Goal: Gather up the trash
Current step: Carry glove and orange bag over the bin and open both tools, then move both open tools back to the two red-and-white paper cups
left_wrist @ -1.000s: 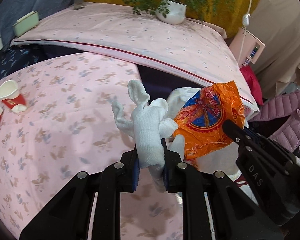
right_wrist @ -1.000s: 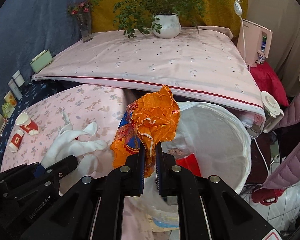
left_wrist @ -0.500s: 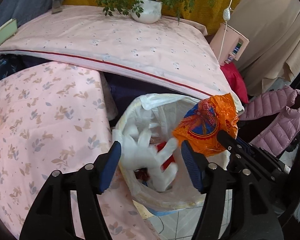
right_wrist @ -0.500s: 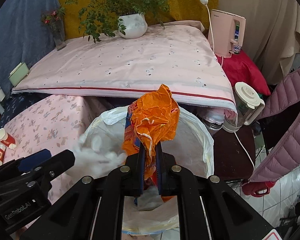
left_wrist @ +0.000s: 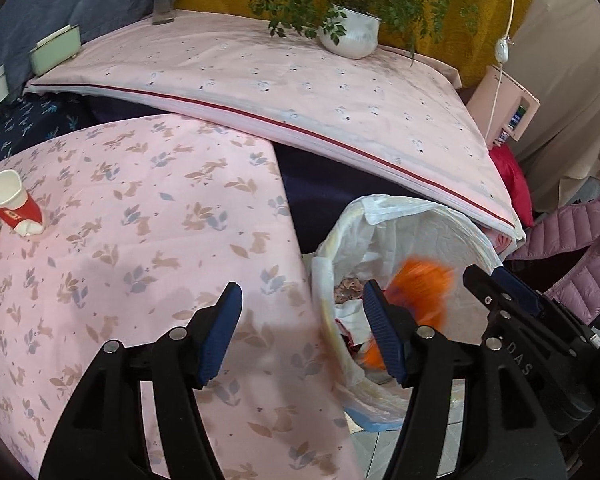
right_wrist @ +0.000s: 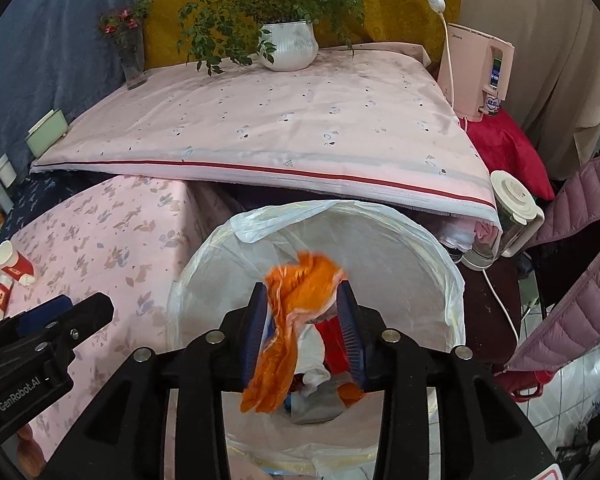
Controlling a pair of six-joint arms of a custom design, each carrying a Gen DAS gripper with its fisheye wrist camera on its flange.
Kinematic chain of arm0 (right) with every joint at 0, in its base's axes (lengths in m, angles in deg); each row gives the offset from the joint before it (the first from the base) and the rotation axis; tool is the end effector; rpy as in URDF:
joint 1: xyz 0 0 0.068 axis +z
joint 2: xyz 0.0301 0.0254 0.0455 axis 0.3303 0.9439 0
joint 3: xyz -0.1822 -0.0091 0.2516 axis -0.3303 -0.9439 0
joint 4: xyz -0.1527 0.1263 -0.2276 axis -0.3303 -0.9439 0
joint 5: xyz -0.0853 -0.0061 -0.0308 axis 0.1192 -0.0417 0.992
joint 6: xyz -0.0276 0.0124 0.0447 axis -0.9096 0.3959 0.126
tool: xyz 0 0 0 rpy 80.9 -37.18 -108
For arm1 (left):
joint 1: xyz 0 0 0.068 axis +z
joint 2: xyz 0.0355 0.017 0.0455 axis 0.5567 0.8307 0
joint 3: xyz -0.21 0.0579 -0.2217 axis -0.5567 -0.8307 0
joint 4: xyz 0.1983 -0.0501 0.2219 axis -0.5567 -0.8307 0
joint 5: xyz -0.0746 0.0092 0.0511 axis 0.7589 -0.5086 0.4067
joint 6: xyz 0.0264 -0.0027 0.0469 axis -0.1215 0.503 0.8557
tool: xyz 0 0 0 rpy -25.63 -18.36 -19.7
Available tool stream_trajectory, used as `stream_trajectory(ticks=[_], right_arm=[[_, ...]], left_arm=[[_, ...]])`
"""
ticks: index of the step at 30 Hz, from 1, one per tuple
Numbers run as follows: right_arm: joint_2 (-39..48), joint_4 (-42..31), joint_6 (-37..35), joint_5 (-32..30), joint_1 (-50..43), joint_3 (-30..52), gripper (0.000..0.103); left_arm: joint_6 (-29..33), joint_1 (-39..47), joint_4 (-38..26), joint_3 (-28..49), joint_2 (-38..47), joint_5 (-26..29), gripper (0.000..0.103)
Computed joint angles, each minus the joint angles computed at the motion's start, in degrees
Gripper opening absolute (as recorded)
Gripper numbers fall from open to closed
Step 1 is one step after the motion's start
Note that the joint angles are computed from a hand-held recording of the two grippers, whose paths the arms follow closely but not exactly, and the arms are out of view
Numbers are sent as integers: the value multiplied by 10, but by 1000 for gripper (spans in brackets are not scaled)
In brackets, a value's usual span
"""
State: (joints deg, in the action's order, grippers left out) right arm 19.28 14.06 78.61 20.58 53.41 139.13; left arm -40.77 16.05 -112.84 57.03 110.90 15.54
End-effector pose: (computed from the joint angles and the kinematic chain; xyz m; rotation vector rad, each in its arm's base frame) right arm 0.2524 0.1588 0.2721 -0.0655 2.4507 0.0984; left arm 0.2349 -0.0721 0.2739 -0.2253 2.4888 -0.2172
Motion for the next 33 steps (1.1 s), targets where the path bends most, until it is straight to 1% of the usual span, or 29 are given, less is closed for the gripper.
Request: stream_trajectory(ticks=[7,11,15,18,25,33], right_arm=[[6,-12,11,12,33,19,38],[15,-17,19,24,64,31,45],[31,-22,29,31,96,46,46],[45,-22,40,41,121,58,51],[89,-30,53,51,174,98,52],[144,-42,66,61,223,153,54]], left_arm=[[9,32,-10,-16,-28,9,60],[21,59,-19,-28,-50,15,60],[36,98,-29,-41,-73,28,62],[53,138,-38,-48,-89,46,63],[106,237,-55,-63,-114,89,63],[187,371,-72,-67,-124,149,63]])
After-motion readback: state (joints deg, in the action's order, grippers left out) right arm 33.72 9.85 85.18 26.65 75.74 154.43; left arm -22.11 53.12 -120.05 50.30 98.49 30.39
